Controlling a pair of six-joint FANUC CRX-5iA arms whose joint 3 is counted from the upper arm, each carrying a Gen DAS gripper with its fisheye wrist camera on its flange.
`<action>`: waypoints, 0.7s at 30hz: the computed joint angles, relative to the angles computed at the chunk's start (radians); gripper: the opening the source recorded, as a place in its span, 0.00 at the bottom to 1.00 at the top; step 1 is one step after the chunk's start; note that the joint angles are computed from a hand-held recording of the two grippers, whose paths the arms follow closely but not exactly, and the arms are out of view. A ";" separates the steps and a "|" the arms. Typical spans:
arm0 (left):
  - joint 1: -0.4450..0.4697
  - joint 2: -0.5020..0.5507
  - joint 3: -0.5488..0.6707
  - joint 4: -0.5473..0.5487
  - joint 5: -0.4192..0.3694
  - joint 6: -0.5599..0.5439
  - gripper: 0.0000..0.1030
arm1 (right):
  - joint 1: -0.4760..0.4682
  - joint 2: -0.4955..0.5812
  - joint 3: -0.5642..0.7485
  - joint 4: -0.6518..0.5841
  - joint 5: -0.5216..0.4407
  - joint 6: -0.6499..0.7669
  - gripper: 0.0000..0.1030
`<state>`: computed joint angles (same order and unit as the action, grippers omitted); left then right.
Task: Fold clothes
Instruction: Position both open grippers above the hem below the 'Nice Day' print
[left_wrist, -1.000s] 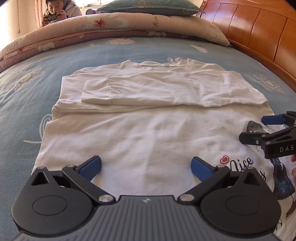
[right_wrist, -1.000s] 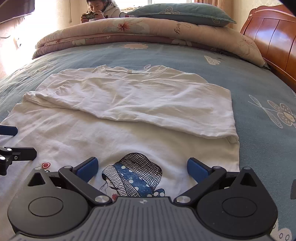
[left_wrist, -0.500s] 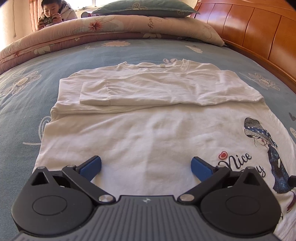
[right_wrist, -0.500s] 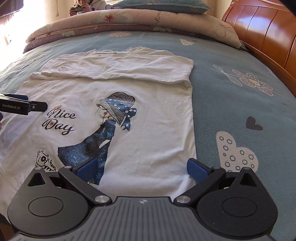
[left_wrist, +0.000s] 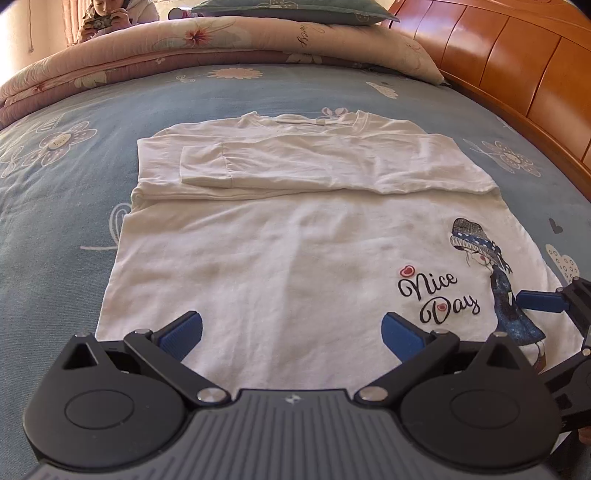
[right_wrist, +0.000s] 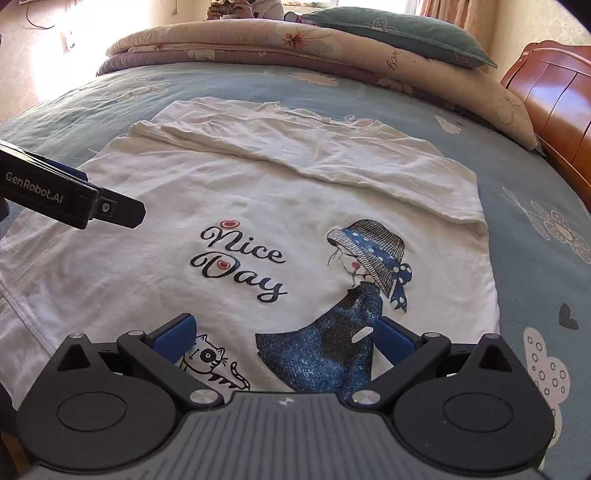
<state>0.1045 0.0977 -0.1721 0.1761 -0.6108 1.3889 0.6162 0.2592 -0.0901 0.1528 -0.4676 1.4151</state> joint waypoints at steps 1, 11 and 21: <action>-0.005 -0.003 0.002 -0.017 -0.005 0.008 0.99 | -0.010 -0.007 -0.004 -0.044 0.007 0.022 1.00; -0.057 0.001 -0.027 0.027 -0.004 -0.021 0.99 | -0.111 -0.121 -0.159 -0.107 0.106 0.006 1.00; -0.059 -0.036 -0.119 0.073 0.075 -0.049 0.99 | -0.090 -0.130 -0.199 0.050 0.077 -0.146 1.00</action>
